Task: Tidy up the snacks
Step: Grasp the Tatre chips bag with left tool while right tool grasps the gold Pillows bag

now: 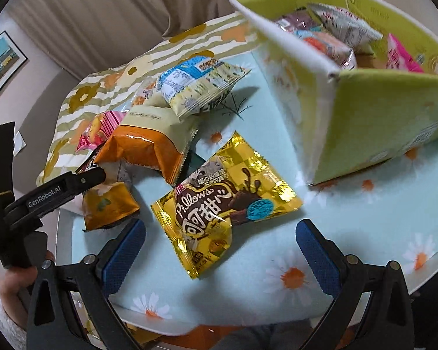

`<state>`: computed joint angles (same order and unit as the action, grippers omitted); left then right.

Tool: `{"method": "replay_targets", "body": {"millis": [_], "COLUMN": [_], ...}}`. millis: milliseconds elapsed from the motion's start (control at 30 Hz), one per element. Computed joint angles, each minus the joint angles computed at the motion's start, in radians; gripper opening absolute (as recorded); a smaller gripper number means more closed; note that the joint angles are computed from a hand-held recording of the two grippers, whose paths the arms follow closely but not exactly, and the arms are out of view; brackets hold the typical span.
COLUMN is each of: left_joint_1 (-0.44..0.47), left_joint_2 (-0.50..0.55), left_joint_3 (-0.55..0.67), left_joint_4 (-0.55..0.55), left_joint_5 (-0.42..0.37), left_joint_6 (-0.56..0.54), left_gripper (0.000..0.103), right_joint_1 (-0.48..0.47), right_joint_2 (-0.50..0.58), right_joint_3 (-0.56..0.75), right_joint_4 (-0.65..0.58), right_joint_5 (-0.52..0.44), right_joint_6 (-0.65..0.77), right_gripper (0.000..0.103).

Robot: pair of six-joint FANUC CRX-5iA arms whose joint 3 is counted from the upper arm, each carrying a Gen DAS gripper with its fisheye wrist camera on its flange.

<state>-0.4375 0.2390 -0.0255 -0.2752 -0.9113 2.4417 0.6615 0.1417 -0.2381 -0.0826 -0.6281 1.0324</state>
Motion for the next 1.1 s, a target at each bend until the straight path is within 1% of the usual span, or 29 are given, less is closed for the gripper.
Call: {"method": "replay_targets", "body": {"millis": [67, 100, 200, 300, 333, 433, 667, 833, 1100], "left_joint_1": [0.005, 0.008, 0.013, 0.023, 0.024, 0.033, 0.036, 0.017, -0.002], "left_joint_2": [0.011, 0.018, 0.028, 0.03, 0.03, 0.018, -0.019, -0.033, -0.071], "left_joint_3": [0.007, 0.009, 0.014, 0.002, 0.0, -0.019, -0.061, -0.056, -0.08], "left_joint_4": [0.006, 0.011, 0.012, 0.031, 0.032, 0.043, 0.058, 0.043, 0.039], "left_joint_5": [0.001, 0.001, -0.006, -0.003, -0.004, 0.013, 0.052, 0.028, 0.011], "left_joint_6": [-0.008, -0.013, -0.013, -0.024, -0.025, -0.04, -0.049, -0.044, -0.028], "left_gripper": [0.086, 0.084, 0.08, 0.074, 0.068, 0.063, 0.057, 0.056, 0.055], "right_joint_1": [0.0, -0.001, -0.001, -0.002, -0.002, 0.006, 0.018, 0.021, 0.032], "right_joint_2": [0.013, 0.019, 0.03, 0.036, 0.037, 0.044, 0.073, 0.085, 0.096], "right_joint_3": [0.01, 0.015, 0.023, 0.025, 0.025, 0.023, 0.036, 0.035, 0.016], "right_joint_4": [-0.004, -0.009, -0.008, -0.007, -0.005, 0.018, 0.061, 0.073, 0.12], "right_joint_5": [-0.003, -0.004, 0.001, 0.007, 0.009, 0.02, 0.032, 0.04, 0.088], "right_joint_6": [-0.001, 0.0, -0.014, -0.026, -0.031, -0.061, -0.116, -0.142, -0.205], "right_gripper": [0.103, 0.103, 0.103, 0.103, 0.103, 0.103, 0.103, 0.103, 0.102]}}
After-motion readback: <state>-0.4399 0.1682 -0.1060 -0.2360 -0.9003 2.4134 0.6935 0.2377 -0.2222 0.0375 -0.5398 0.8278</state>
